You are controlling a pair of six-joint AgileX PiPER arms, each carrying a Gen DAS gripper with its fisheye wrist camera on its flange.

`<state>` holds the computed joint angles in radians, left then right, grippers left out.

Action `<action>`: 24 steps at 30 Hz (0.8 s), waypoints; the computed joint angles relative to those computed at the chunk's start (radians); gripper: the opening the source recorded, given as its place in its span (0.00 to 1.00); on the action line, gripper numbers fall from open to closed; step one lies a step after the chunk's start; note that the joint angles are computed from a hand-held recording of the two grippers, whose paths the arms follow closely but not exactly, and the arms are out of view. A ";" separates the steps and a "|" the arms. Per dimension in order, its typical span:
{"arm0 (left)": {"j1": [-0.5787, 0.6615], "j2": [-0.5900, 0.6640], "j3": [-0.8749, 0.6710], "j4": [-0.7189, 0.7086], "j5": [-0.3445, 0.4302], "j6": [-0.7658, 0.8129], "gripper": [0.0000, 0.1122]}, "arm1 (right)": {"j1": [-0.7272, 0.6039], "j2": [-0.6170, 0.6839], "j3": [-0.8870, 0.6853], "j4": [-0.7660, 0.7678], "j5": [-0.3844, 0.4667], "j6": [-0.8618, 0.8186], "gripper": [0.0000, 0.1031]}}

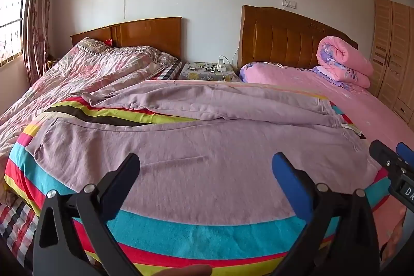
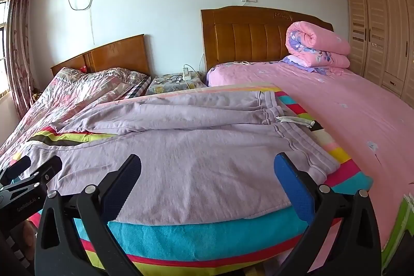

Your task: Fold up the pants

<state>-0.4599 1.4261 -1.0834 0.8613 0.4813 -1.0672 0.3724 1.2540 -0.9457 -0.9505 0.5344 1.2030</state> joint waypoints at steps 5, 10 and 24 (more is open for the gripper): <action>0.001 0.001 -0.003 -0.007 0.000 0.001 0.90 | 0.019 0.000 -0.001 -0.001 0.016 0.014 0.96; 0.017 -0.002 0.007 -0.002 -0.016 0.011 0.90 | -0.006 0.005 -0.015 0.046 -0.006 -0.036 0.96; -0.006 -0.003 0.015 0.036 0.001 -0.027 0.90 | -0.015 -0.004 0.008 0.059 -0.026 -0.048 0.96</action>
<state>-0.4661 1.4228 -1.0679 0.8970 0.4826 -1.0940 0.3574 1.2503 -0.9372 -0.8918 0.5079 1.1552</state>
